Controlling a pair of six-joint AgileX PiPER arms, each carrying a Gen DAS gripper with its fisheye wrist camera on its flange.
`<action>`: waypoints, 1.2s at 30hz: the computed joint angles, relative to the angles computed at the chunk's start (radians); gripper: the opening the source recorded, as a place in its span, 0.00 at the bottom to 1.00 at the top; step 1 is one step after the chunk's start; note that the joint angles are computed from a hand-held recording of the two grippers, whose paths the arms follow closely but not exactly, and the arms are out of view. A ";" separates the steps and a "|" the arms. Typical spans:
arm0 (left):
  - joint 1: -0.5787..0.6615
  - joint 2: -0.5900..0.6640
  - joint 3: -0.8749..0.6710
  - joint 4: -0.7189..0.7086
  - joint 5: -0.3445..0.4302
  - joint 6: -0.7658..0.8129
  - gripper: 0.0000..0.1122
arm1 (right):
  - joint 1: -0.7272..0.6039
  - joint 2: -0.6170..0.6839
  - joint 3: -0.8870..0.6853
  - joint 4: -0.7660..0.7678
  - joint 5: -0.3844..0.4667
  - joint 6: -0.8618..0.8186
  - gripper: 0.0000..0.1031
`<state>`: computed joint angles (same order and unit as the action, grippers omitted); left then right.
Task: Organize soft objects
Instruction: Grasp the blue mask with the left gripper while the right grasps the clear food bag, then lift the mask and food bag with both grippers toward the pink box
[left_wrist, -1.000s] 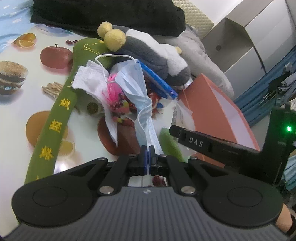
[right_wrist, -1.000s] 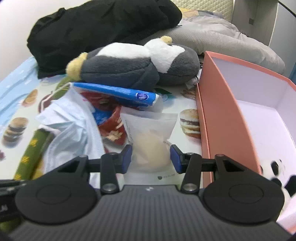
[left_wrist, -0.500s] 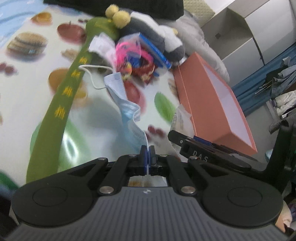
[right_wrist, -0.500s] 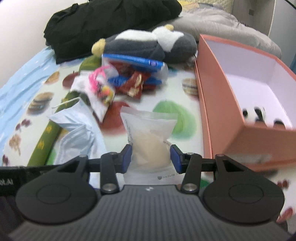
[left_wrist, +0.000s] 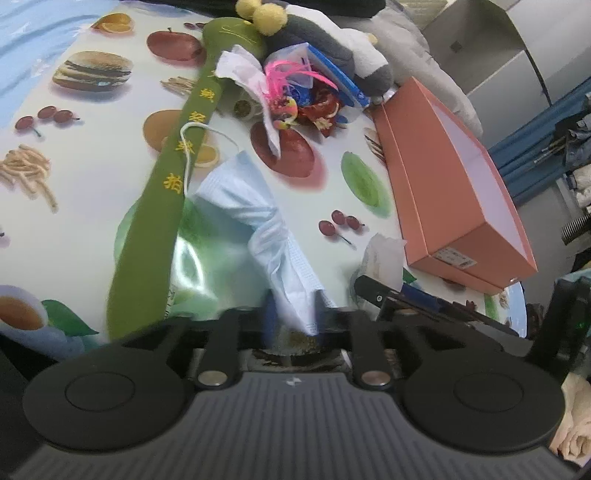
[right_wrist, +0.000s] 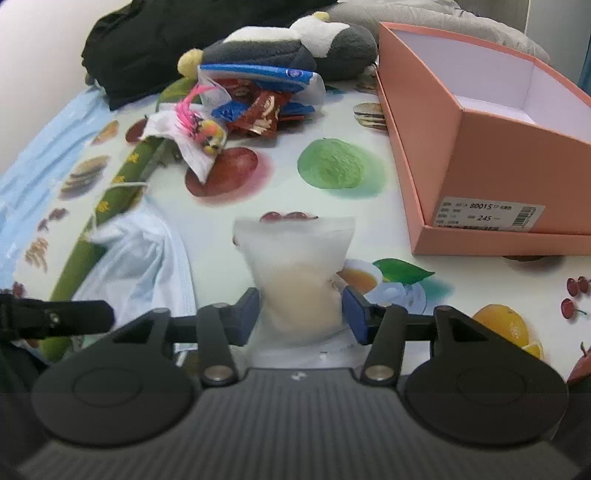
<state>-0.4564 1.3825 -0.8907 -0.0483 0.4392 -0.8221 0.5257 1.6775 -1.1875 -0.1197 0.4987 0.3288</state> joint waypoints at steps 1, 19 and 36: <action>-0.005 -0.005 0.001 0.034 -0.004 -0.037 0.46 | -0.009 -0.003 0.000 0.042 -0.005 -0.035 0.62; -0.063 0.173 -0.120 0.399 0.006 -0.294 0.51 | 0.042 -0.037 0.078 0.141 -0.089 -0.168 0.36; 0.006 0.218 -0.098 0.281 -0.077 -0.273 0.26 | 0.057 -0.053 0.097 0.274 -0.082 -0.300 0.29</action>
